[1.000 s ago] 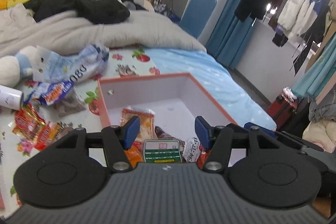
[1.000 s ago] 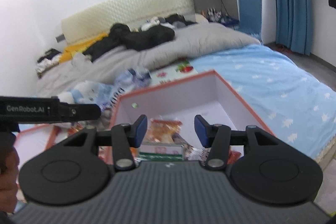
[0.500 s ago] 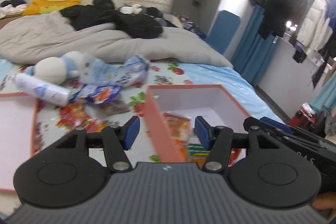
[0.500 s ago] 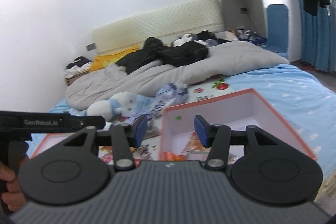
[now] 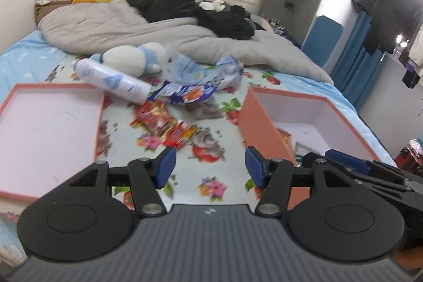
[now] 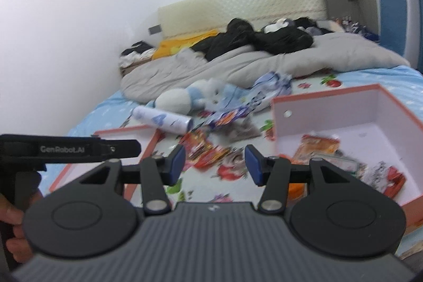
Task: Organize snacks
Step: 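Withdraw both open tools from the box toward the snack pile, then grasp the red spicy strip packet with left tool while right tool grasps blue-white bag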
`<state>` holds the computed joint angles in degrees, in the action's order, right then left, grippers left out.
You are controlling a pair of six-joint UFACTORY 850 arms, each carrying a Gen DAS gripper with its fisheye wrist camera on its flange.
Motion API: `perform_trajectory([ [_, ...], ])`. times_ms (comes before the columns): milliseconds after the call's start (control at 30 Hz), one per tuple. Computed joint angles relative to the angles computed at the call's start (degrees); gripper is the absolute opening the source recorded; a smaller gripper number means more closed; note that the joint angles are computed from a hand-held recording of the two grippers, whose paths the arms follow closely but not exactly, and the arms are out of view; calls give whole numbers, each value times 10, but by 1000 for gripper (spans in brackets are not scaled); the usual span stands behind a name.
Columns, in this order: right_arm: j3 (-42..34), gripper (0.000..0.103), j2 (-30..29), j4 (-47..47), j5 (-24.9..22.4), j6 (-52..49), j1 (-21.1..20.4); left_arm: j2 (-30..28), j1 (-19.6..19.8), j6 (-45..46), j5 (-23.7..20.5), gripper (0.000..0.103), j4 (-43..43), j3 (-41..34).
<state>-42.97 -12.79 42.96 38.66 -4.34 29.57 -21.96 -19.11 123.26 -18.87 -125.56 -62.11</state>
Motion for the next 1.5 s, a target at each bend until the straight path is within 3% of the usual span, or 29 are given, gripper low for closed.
perform_trajectory([
  [200, -13, 52, -26, -14, -7, 11, 21, -11, 13, 92, 7, 64, -77, 15],
  [367, -30, 52, -52, -31, -25, 16, 33, -32, 25, 57, 11, 64, -59, 13],
  [600, -71, 52, -92, -58, -41, 16, 25, -93, 42, -26, 9, 64, 33, -33],
  [1133, -205, 52, -222, -133, -86, 54, -41, -248, 46, -349, 27, 63, 319, -253],
  [1233, -243, 56, -255, -126, -107, 35, -53, -293, 49, -468, 17, 63, 421, -323],
  [1300, -266, 66, -275, -128, -119, 37, -61, -324, 51, -554, 6, 63, 495, -370],
  [1500, -323, 66, -323, -131, -120, 117, -92, -430, 48, -748, -21, 63, 662, -536],
])
